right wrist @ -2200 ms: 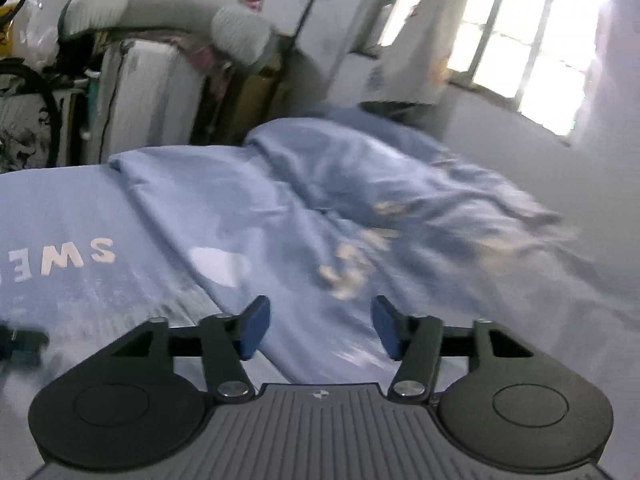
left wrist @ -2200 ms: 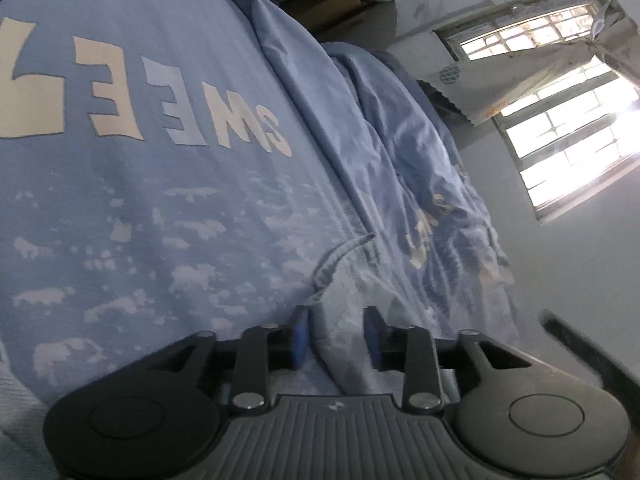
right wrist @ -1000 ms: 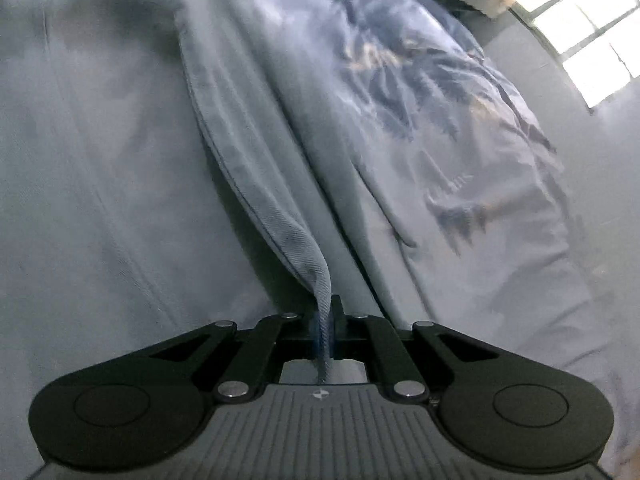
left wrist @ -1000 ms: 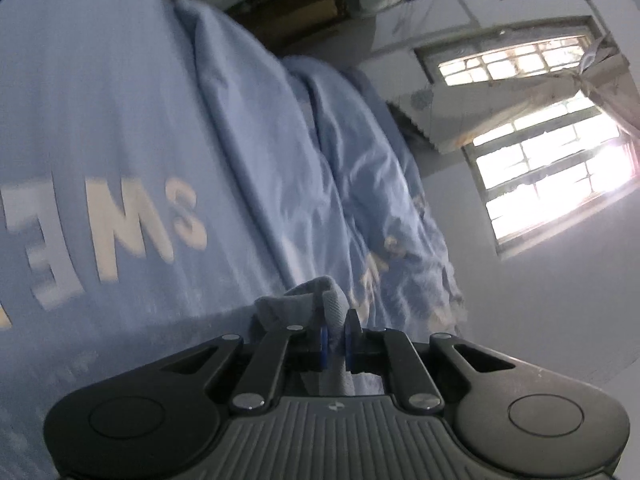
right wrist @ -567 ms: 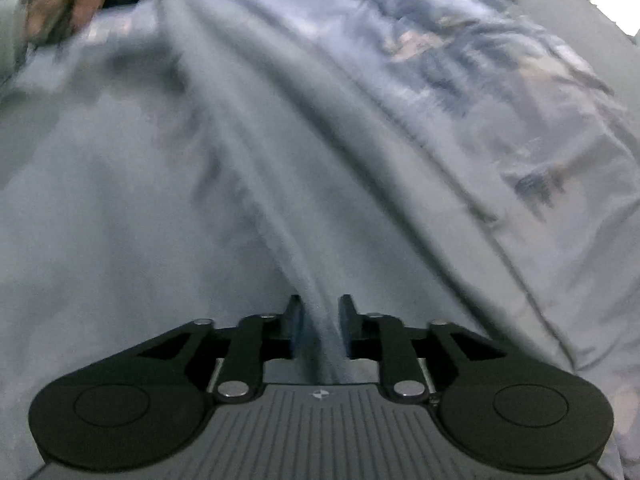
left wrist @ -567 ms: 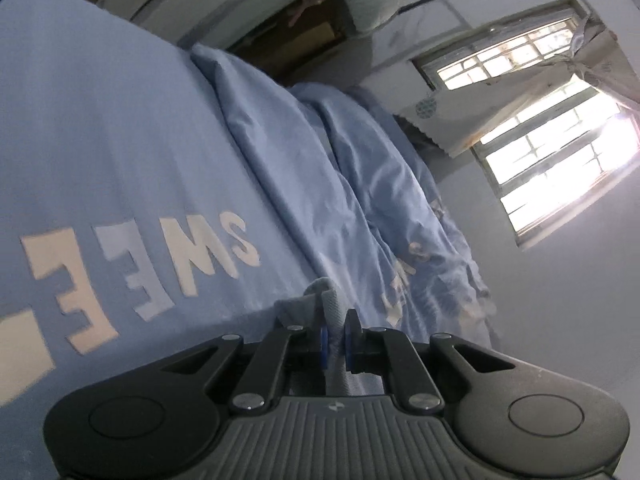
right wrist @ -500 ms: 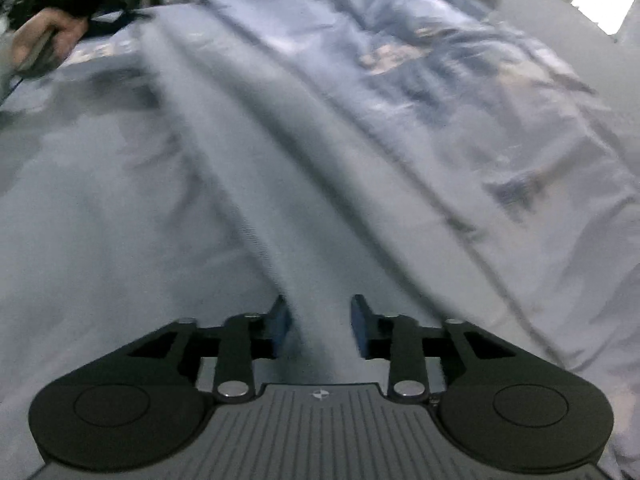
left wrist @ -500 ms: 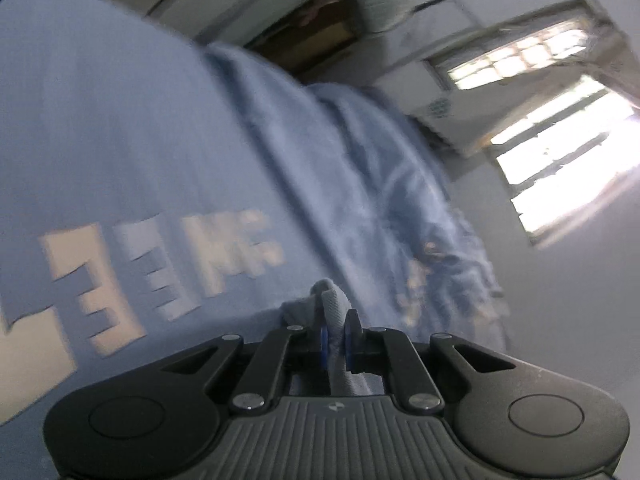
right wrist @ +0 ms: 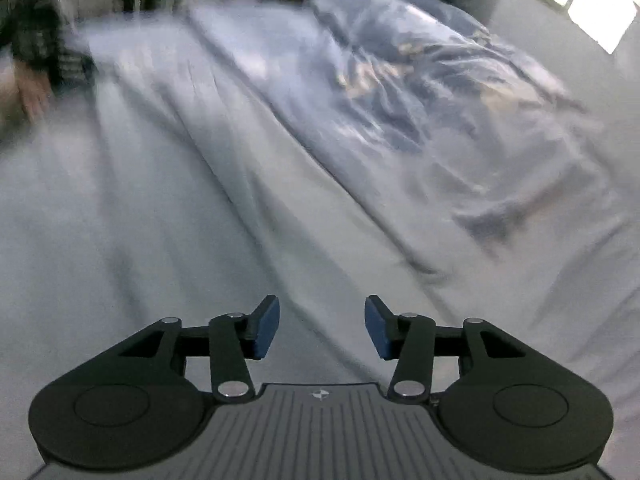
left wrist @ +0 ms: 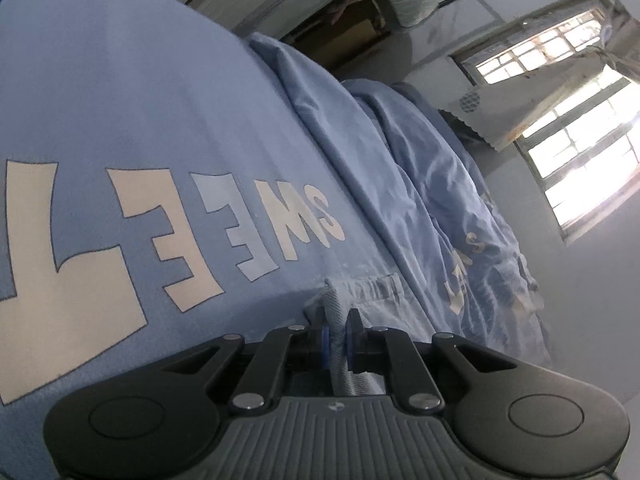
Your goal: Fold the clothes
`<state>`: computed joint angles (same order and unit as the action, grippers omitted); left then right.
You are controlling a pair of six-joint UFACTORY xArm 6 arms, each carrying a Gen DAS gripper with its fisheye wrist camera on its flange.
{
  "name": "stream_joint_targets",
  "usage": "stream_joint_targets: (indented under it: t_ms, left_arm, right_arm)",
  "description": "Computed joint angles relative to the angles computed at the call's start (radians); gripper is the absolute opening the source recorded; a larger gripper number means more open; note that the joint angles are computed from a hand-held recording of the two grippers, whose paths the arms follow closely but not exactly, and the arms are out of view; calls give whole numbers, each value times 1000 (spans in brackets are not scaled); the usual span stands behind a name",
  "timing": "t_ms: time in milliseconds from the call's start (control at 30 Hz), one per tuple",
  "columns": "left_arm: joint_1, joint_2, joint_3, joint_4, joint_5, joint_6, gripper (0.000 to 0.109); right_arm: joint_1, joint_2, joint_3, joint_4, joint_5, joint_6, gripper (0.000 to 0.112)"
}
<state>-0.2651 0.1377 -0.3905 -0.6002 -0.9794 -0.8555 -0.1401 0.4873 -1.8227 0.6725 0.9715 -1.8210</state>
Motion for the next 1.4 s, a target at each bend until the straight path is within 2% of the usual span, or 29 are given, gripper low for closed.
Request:
stream_joint_targets:
  t_ms: [33, 167, 200, 233, 267, 367, 467, 567, 667, 700, 767, 867, 967, 1067, 1100, 1133, 1200, 1300, 1400]
  left_arm:
    - [-2, 5, 0, 0, -7, 2, 7]
    - [-9, 20, 1, -5, -34, 8, 7]
    - [-8, 24, 1, -1, -41, 7, 7]
    - [-5, 28, 3, 7, -48, 3, 7]
    - [-2, 31, 4, 15, -55, -2, 7]
    - [-1, 39, 5, 20, -68, -1, 7]
    - [-6, 42, 2, 14, -69, 11, 7]
    - [-8, 45, 2, 11, -71, 17, 7]
    - [-7, 46, 4, 13, -73, 18, 7]
    - [-7, 46, 4, 14, -73, 17, 8]
    - [-7, 45, 4, 14, -71, 15, 11]
    - [0, 48, 10, 33, -85, -1, 12]
    - [9, 56, 16, 60, -114, -22, 14]
    - [16, 61, 29, 96, -162, -54, 30]
    - [3, 50, 38, 84, -174, -57, 43]
    - [-13, 37, 46, 66, -182, -56, 56]
    - [-46, 9, 62, 28, -196, -53, 70]
    - [-139, -96, 109, -92, -178, -9, 74]
    - [-261, -234, 159, -238, -164, 94, 77]
  right_arm:
    - [21, -4, 35, -17, -65, -44, 49]
    - [69, 41, 50, -83, -136, -41, 46]
    - [76, 63, 35, -93, -144, -33, 42]
    - [82, 85, 17, -103, -150, -24, 31]
    - [78, 115, -29, -118, -115, 12, 22]
    - [66, 178, -132, -46, -84, 54, 13]
    - [86, 222, -178, 82, -211, 66, 11]
    - [141, 220, -114, 163, -476, 31, 12]
    - [199, 259, -120, 274, -723, -31, 13]
    - [203, 255, -114, 303, -757, -38, 15]
    - [202, 240, -106, 374, -792, -64, 29]
    - [154, 169, -67, 374, -747, 47, 37]
    - [74, 64, -1, 403, -642, 119, 42]
    - [-35, -62, 92, 465, -523, 130, 48]
    - [-76, -103, 123, 494, -490, 124, 50]
    - [-121, -143, 152, 507, -454, 128, 53]
    - [-210, -234, 226, 538, -382, 121, 54]
    - [-350, -344, 313, 568, -281, 128, 56]
    - [-482, -424, 384, 597, -192, 113, 64]
